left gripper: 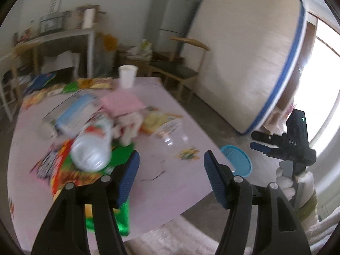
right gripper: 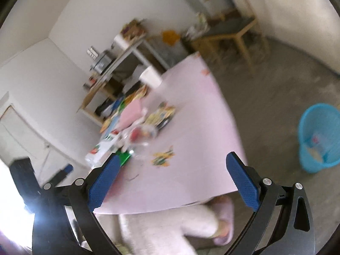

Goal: Collect trash
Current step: 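Return to the table and close the left tool on the clear plastic lid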

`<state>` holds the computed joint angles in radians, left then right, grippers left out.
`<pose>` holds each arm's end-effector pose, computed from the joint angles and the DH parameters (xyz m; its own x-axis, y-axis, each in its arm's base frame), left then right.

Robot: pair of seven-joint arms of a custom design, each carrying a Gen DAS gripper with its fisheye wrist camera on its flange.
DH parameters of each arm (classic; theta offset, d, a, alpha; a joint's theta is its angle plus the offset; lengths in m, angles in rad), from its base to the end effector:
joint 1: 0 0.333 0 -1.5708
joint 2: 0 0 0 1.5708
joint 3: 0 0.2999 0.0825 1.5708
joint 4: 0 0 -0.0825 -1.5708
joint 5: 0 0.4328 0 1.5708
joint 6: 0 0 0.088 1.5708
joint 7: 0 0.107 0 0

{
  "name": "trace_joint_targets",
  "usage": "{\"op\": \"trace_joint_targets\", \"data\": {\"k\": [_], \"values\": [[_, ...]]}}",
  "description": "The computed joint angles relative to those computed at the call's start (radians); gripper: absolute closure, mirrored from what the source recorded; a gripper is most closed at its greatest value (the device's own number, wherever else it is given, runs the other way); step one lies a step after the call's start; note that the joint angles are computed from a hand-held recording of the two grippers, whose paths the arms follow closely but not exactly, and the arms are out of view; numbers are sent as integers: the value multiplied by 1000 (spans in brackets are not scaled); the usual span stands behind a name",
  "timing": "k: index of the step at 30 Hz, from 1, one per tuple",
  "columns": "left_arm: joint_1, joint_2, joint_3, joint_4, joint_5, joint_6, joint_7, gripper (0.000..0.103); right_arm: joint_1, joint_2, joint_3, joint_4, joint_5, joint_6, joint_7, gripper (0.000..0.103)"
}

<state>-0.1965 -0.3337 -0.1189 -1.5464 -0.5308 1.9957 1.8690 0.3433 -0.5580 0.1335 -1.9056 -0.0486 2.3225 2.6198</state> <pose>0.4532 -0.1988 0.8638 -0.6371 -0.7363 0.2278 -0.5901 0.2759 -0.7587 0.3936 0.2305 0.8172 -0.1910 -0.7334 -0.6524 -0.6040 0.6117 -0.5109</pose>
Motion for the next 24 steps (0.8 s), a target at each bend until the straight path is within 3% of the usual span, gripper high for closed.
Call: {"op": "trace_joint_targets", "data": {"k": [4,10,13,17,24], "values": [[2,-16,7,-47,3,43,37,42,39,88,-48,68,105,14,-36,12],[-21,68,-14,24,-15,23,105,42,29,194,-70,170,172,16,-63,15],[-25,132,-59,81,45,46,57,42,21,273,-96,255,234,-38,-97,20],[-40,243,-97,174,101,111,-8,42,7,368,-136,339,414,-118,-157,28],[-54,445,-116,380,183,30,-159,42,-56,503,-110,480,481,-224,-153,35]]}}
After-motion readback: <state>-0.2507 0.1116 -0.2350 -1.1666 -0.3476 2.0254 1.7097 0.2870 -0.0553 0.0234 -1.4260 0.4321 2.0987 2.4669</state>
